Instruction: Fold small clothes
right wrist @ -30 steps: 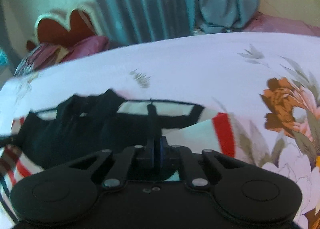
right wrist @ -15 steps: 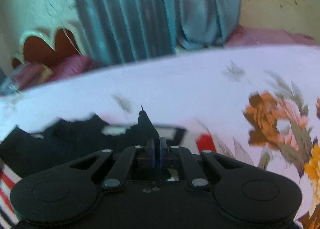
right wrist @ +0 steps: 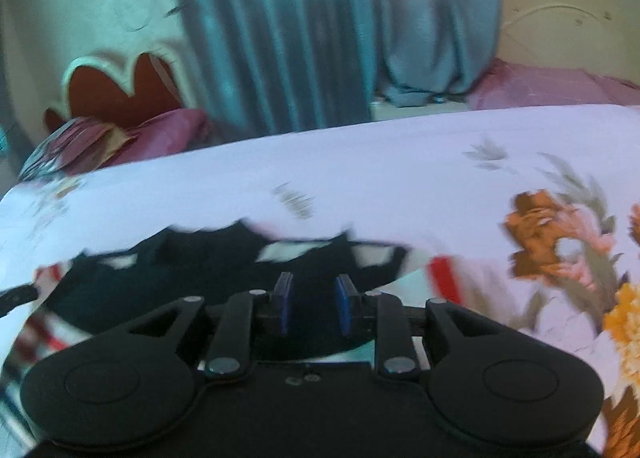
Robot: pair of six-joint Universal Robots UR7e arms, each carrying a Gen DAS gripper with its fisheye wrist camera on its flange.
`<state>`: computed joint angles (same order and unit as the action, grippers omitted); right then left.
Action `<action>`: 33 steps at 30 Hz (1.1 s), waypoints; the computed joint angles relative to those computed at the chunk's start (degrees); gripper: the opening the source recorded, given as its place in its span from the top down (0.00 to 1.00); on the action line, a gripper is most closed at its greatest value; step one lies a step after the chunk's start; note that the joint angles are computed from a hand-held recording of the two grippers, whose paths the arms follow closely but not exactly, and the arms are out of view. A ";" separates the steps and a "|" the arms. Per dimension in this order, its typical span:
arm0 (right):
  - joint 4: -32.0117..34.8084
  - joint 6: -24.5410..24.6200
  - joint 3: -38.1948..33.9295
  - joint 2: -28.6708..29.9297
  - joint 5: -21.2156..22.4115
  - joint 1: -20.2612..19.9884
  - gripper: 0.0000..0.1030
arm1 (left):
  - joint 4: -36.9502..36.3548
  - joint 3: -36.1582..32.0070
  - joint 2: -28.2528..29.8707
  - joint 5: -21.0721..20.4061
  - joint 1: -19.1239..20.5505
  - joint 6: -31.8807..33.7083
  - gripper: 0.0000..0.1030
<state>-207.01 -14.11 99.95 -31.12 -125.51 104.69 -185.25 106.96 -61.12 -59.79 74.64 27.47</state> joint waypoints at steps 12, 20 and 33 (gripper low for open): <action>3.47 -1.63 -0.96 5.11 -2.07 2.83 0.80 | 0.96 5.19 -0.17 1.32 0.35 -1.80 0.96; -3.07 -1.33 4.61 2.75 -6.32 1.49 0.82 | 2.64 5.95 -2.89 2.95 1.49 -2.81 0.96; -0.45 0.38 2.96 6.38 -6.42 7.28 0.66 | 1.93 13.64 -5.64 2.70 -3.43 -5.86 0.95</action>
<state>-207.46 -13.73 102.90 -24.75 -131.93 111.98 -183.32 120.59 -66.76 -57.09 71.21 21.60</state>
